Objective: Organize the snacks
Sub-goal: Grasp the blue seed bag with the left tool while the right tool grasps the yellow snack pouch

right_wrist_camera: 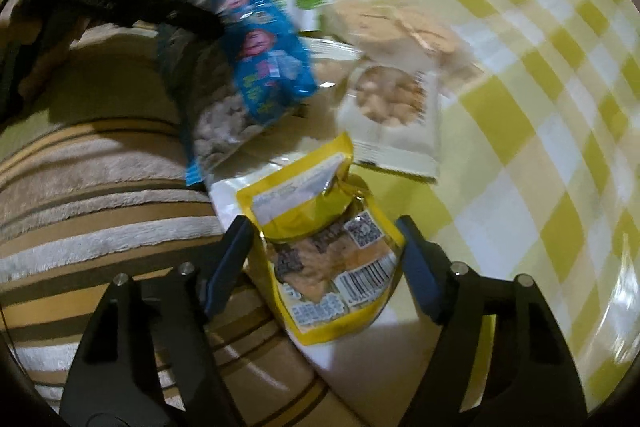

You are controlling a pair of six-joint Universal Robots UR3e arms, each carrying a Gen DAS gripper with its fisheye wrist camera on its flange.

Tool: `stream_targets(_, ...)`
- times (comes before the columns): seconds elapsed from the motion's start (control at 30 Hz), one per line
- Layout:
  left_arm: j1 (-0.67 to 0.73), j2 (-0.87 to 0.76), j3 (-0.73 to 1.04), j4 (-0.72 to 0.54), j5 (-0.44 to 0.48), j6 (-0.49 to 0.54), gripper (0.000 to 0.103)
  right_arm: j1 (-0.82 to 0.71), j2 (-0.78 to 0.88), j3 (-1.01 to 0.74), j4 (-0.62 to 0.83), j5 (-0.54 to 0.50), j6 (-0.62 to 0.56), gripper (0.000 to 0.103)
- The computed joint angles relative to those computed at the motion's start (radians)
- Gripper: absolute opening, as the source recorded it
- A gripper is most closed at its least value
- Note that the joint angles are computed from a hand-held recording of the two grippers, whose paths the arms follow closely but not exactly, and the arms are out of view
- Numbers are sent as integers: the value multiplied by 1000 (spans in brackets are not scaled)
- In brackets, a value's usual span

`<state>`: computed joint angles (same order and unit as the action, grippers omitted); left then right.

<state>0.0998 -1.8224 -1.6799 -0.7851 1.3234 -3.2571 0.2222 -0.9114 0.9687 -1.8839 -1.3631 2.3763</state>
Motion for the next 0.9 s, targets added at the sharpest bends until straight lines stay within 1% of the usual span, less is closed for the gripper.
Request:
stream_targets(0.03, 1, -1, 0, 1, 0, 0, 50, -8, -6, 15, -16, -1, 23, 73)
stream_targets(0.23, 4, -14, 8, 8, 2, -21, 50, -53, -42, 80, -84, -5, 282, 68)
stream_targets(0.33, 10, -12, 5, 7, -1, -27, 53, -55, -31, 67, -95, -21, 355, 68)
stream_targets(0.4, 14, -9, 0, 6, 0, -30, 55, -34, -22, 45, -92, -67, 360, 73)
stream_targets(0.43, 17, -5, -8, 14, -3, -32, 57, -25, -23, 45, -92, -84, 367, 80)
stream_targets(0.47, 15, -5, -8, 13, 1, -33, 58, -18, -17, 42, -95, -90, 378, 83)
stream_targets(0.53, 21, 8, -19, 6, 5, -24, 61, -26, -22, 47, -95, -87, 371, 84)
stream_targets(0.57, 18, 9, -18, 5, 14, -25, 63, -26, -34, 72, -124, -104, 360, 87)
stream_targets(0.6, 12, 10, -15, 5, 23, -25, 65, -35, -74, 138, -159, -116, 336, 89)
stream_targets(0.73, -22, 17, -3, 5, 66, -16, 69, -44, -124, 206, -191, -139, 252, 90)
stream_targets(0.8, -42, 3, 24, -25, 100, -15, 70, -32, -116, 213, -205, -149, 235, 90)
stream_targets(0.9, -68, -20, 61, -59, 117, 9, 72, -22, -107, 193, -199, -156, 192, 90)
